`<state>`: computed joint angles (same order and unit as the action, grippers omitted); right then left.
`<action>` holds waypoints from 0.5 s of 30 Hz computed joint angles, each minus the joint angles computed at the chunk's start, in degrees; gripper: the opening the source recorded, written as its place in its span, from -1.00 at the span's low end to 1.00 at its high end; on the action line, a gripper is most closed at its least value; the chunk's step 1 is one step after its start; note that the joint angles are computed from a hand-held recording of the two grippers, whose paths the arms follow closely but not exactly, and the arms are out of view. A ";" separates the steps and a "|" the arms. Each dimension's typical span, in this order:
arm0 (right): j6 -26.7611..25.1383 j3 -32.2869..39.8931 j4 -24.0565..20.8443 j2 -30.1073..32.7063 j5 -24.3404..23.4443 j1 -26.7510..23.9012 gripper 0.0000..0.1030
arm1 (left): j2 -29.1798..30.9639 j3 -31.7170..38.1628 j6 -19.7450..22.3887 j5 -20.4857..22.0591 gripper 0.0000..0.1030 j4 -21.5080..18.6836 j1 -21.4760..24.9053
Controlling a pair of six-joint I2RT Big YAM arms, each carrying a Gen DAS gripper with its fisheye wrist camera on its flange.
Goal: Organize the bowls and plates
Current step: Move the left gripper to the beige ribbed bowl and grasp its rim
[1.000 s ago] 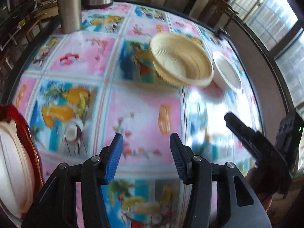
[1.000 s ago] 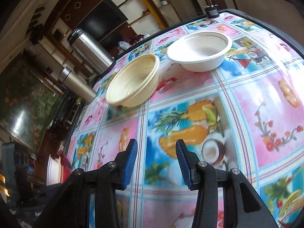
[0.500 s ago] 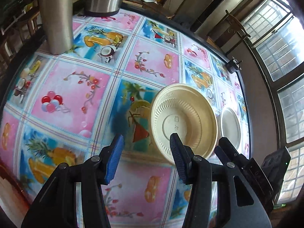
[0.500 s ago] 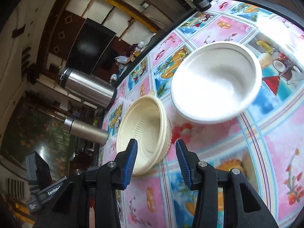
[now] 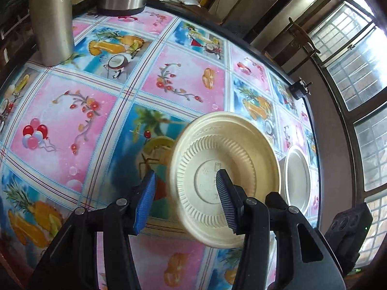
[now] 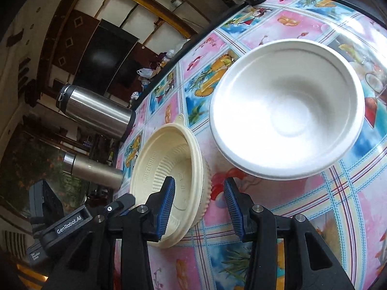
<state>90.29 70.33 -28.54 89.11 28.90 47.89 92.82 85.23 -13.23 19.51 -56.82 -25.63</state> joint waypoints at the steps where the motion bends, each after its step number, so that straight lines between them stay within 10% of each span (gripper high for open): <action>1: -0.28 0.10 0.35 0.06 0.03 0.04 -0.13 | -0.58 -0.49 0.05 -1.53 -0.05 0.68 -0.41; 7: -0.02 -0.44 0.50 -0.50 1.15 0.18 -0.13 | -2.35 -2.89 -0.13 -3.74 -0.04 3.77 -0.86; 15: 0.06 0.13 0.00 0.30 1.69 0.19 -0.21 | 1.38 -1.00 1.27 4.51 -0.13 1.03 1.08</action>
